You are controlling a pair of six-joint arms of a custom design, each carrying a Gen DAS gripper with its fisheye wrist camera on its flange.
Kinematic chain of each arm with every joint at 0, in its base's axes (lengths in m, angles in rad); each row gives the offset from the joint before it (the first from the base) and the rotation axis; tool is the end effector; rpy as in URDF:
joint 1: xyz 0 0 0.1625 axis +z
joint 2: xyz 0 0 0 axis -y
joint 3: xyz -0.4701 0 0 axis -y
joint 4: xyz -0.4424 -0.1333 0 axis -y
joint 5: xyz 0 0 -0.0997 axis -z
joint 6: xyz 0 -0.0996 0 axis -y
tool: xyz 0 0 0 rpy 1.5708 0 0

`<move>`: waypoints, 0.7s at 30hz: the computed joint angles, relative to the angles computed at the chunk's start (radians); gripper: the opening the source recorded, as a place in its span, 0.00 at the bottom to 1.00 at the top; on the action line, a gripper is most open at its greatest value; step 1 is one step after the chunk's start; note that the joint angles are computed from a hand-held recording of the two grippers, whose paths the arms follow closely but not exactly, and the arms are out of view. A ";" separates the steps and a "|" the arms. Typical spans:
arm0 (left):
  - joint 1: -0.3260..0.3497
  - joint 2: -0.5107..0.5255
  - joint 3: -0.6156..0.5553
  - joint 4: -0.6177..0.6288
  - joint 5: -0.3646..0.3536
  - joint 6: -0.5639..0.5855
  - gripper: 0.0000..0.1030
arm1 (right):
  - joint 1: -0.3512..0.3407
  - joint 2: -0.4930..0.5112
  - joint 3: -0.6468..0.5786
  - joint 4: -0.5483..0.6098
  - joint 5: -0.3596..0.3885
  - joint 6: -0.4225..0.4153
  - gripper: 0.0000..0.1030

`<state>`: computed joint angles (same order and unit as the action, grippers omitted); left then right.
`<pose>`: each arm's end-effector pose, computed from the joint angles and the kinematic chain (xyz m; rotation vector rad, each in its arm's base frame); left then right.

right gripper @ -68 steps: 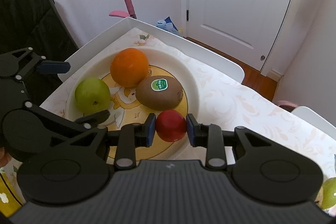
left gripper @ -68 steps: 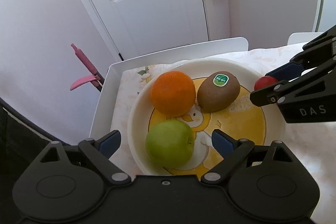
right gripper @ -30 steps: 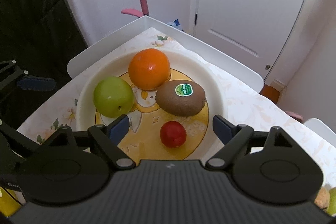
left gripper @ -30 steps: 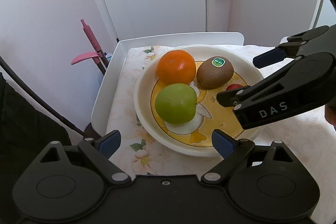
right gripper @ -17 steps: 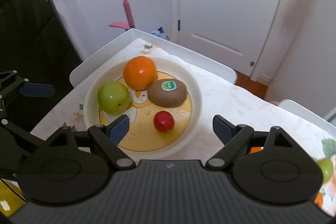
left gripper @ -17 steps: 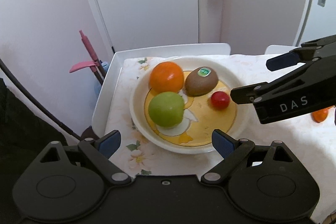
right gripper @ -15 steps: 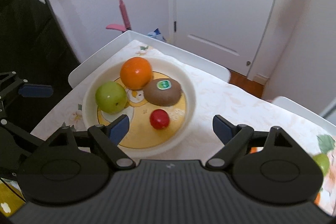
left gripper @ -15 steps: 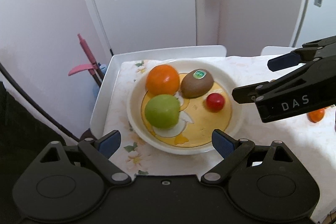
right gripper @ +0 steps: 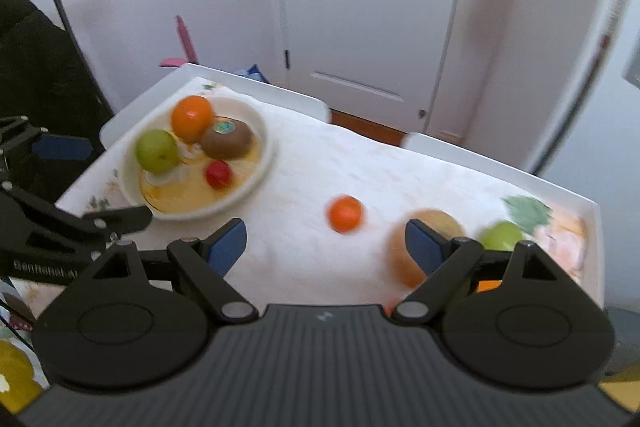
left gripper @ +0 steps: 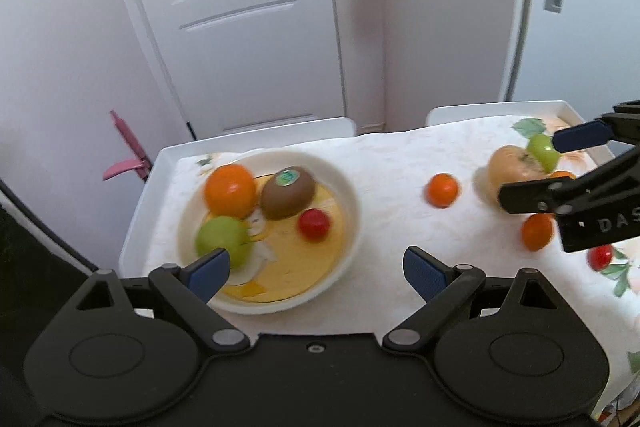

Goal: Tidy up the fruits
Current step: 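Grasp a tangerine with the left gripper while the right gripper grasps another cherry tomato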

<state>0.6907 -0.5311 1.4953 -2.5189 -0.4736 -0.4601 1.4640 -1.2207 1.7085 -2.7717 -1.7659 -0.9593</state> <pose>-0.4417 -0.6530 -0.0099 0.4576 2.0962 -0.8009 0.0396 -0.6996 0.3881 0.9631 -2.3442 0.6865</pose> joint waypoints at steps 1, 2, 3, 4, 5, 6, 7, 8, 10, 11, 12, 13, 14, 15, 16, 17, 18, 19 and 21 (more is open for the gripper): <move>-0.004 0.014 -0.014 -0.006 -0.004 0.010 0.93 | -0.010 -0.010 0.001 0.001 0.002 -0.004 0.99; -0.006 0.028 -0.029 -0.010 -0.008 0.021 0.93 | -0.020 -0.019 0.002 0.001 0.003 -0.008 0.99; -0.008 0.040 -0.043 -0.014 -0.012 0.033 0.93 | -0.031 -0.028 0.003 0.001 0.003 -0.013 0.98; -0.010 0.055 -0.060 -0.015 -0.021 0.045 0.93 | -0.042 -0.037 0.004 0.000 0.002 -0.018 0.98; -0.011 0.066 -0.075 -0.011 -0.033 0.054 0.93 | -0.052 -0.046 0.006 -0.003 -0.001 -0.022 0.98; -0.012 0.079 -0.090 -0.017 -0.046 0.067 0.93 | -0.063 -0.055 0.009 -0.004 -0.002 -0.026 0.98; -0.011 0.090 -0.101 -0.031 -0.055 0.086 0.93 | -0.073 -0.062 0.012 -0.007 -0.004 -0.027 0.98; -0.011 0.104 -0.116 -0.046 -0.067 0.110 0.93 | -0.084 -0.068 0.015 -0.008 -0.007 -0.027 0.98; -0.009 0.135 -0.147 -0.071 -0.090 0.162 0.93 | -0.102 -0.080 0.022 -0.009 -0.013 -0.026 0.98; -0.008 0.148 -0.161 -0.082 -0.103 0.184 0.93 | -0.111 -0.086 0.026 -0.011 -0.018 -0.026 0.98; -0.005 0.161 -0.176 -0.093 -0.120 0.207 0.93 | -0.117 -0.090 0.031 -0.016 -0.021 -0.028 0.98; -0.003 0.173 -0.190 -0.103 -0.135 0.227 0.93 | -0.125 -0.095 0.037 -0.024 -0.025 -0.031 0.98; 0.000 0.187 -0.207 -0.109 -0.151 0.248 0.93 | -0.132 -0.099 0.042 -0.029 -0.027 -0.036 0.98; 0.003 0.200 -0.225 -0.110 -0.162 0.265 0.93 | -0.139 -0.103 0.047 -0.034 -0.031 -0.040 0.97; 0.008 0.216 -0.245 -0.109 -0.177 0.286 0.92 | -0.147 -0.106 0.051 -0.036 -0.033 -0.044 0.97; 0.011 0.228 -0.261 -0.109 -0.187 0.304 0.91 | -0.154 -0.109 0.055 -0.036 -0.036 -0.045 0.97; 0.014 0.239 -0.274 -0.108 -0.196 0.318 0.91 | -0.161 -0.111 0.060 -0.038 -0.039 -0.046 0.97; 0.019 0.252 -0.292 -0.106 -0.213 0.338 0.90 | -0.167 -0.113 0.063 -0.039 -0.041 -0.046 0.95; 0.027 0.269 -0.316 -0.099 -0.241 0.362 0.87 | -0.180 -0.114 0.067 -0.036 -0.042 -0.042 0.95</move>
